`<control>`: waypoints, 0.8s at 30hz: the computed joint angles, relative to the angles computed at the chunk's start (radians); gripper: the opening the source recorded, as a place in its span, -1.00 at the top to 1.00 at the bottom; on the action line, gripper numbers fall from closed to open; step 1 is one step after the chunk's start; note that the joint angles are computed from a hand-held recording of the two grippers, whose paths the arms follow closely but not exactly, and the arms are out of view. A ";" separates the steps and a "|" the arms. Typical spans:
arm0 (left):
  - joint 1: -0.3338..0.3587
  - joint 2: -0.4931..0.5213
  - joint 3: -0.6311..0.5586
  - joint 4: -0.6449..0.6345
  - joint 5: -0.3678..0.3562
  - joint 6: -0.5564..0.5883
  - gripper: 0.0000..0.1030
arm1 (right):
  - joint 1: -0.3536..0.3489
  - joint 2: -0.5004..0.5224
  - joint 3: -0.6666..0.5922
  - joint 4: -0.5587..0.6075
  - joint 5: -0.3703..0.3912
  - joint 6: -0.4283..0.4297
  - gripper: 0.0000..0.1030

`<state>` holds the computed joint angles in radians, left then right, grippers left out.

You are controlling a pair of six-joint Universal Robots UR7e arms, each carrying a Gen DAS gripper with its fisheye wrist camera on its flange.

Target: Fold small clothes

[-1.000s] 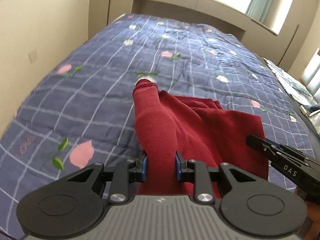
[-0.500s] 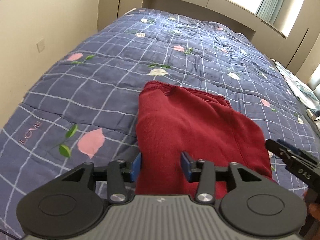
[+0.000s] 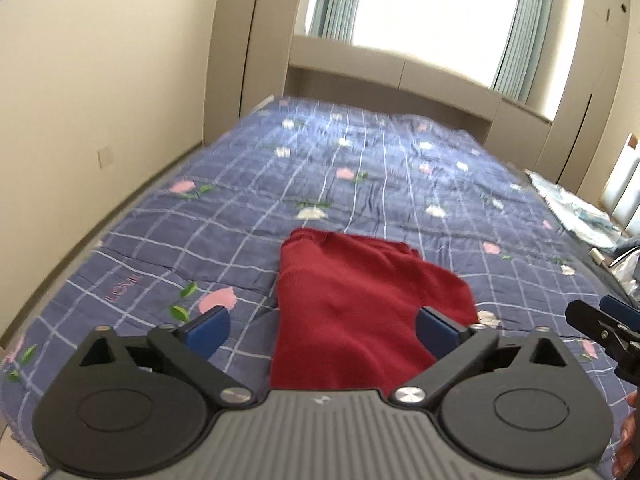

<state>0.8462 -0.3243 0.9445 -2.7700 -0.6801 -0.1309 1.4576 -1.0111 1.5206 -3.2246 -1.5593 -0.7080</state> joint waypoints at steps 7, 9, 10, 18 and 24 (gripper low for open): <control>-0.067 -0.104 0.240 -0.209 0.061 0.058 -0.99 | 0.004 -0.123 0.198 -0.100 0.030 -0.001 -0.99; -0.083 -0.128 0.295 -0.254 0.073 0.063 -0.99 | 0.004 -0.150 0.250 -0.138 0.035 0.002 -0.99; -0.091 -0.140 0.324 -0.278 0.078 0.066 -0.99 | 0.003 -0.163 0.274 -0.155 0.039 0.003 -0.99; -0.136 -0.203 0.494 -0.395 0.110 0.064 -0.99 | 0.000 -0.246 0.443 -0.262 0.048 -0.046 -0.99; -0.174 -0.231 0.614 -0.470 0.173 0.024 -0.99 | -0.012 -0.302 0.550 -0.312 0.042 -0.060 -0.99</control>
<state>0.6718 -0.5552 1.5589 -3.2397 -0.5071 -0.1074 1.4455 -1.3128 2.0707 -3.5371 -1.5169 -0.7677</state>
